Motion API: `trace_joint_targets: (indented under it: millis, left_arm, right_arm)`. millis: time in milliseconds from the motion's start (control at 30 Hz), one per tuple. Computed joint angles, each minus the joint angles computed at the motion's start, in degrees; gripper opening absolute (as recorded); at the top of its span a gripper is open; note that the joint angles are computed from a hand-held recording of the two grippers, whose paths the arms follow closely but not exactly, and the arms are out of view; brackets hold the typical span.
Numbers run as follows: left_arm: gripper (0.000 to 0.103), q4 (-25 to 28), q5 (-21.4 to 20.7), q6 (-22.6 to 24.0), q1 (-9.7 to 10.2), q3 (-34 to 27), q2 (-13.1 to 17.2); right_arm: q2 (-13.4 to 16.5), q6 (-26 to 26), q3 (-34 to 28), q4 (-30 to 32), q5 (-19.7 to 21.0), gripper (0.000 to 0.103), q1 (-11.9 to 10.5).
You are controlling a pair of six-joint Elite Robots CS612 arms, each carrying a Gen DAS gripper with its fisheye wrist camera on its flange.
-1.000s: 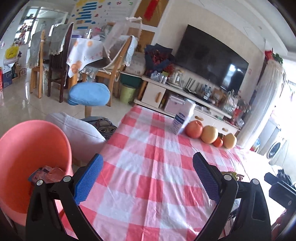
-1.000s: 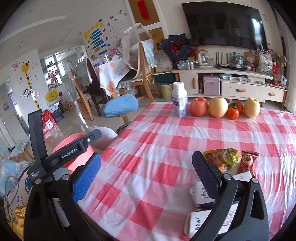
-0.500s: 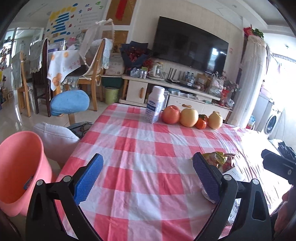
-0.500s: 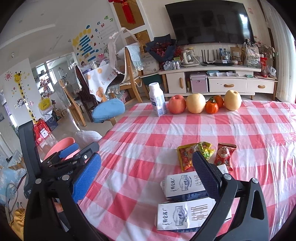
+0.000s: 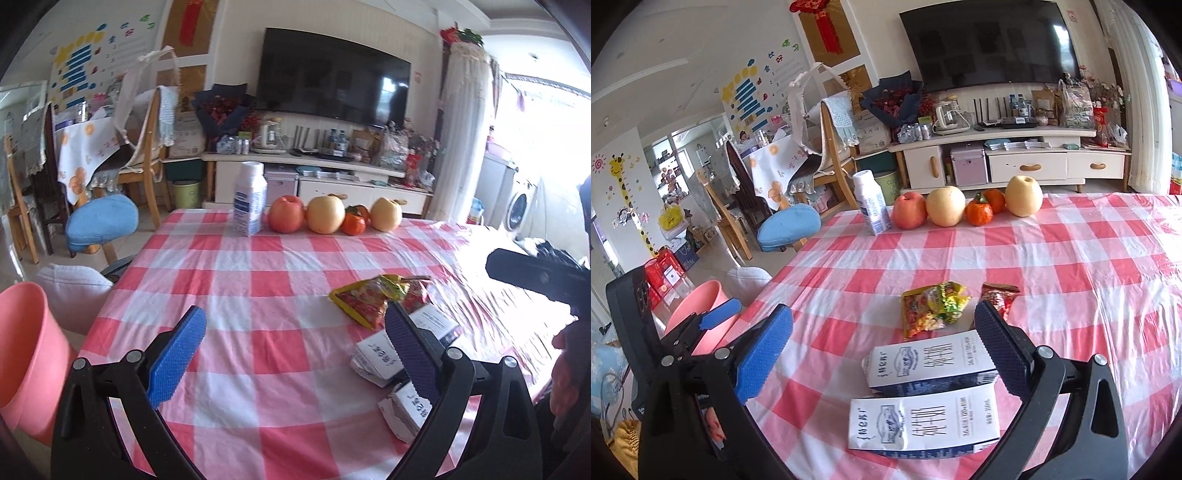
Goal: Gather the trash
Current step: 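Close left tool on a white milk carton while right tool grasps the red snack packet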
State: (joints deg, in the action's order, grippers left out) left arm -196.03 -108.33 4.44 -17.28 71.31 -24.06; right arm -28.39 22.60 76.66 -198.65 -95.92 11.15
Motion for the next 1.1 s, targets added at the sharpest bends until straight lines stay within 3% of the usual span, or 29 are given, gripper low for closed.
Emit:
trace_joint_targets:
  millis: [200, 367, 533, 800, 967, 1100]
  left_arm:
    - [0.096, 1.8, -3.9, 6.3, -0.74, 1.1, -0.5]
    - [0.096, 6.7, -9.1, 15.8, -1.46, 2.3, -1.3]
    - [0.096, 13.3, -11.4, 26.0, -2.54, 3.4, -2.3]
    - [0.096, 26.7, -9.6, 37.4, -4.56, 1.8, -2.3]
    - [0.096, 31.6, -8.5, 39.6, -5.18, 0.1, -1.8]
    - [0.096, 32.4, -8.6, 41.0, -5.54, 0.1, -1.9]
  right_arm:
    - [-0.8, 0.9, 2.4, -1.8, -1.0, 0.099, -1.4]
    - [-1.5, 3.5, 4.8, -2.8, -1.2, 0.099, -3.3]
    - [-1.9, 8.3, 6.5, -1.4, 1.0, 0.099, -5.5]
    - [-1.3, 9.3, 5.7, 2.8, 5.0, 0.099, -7.0]
    - [-1.1, 7.6, 4.5, 6.0, 6.1, 0.099, -7.2]
    - [-0.8, 6.4, 3.4, 9.0, 6.6, 0.099, -7.2]
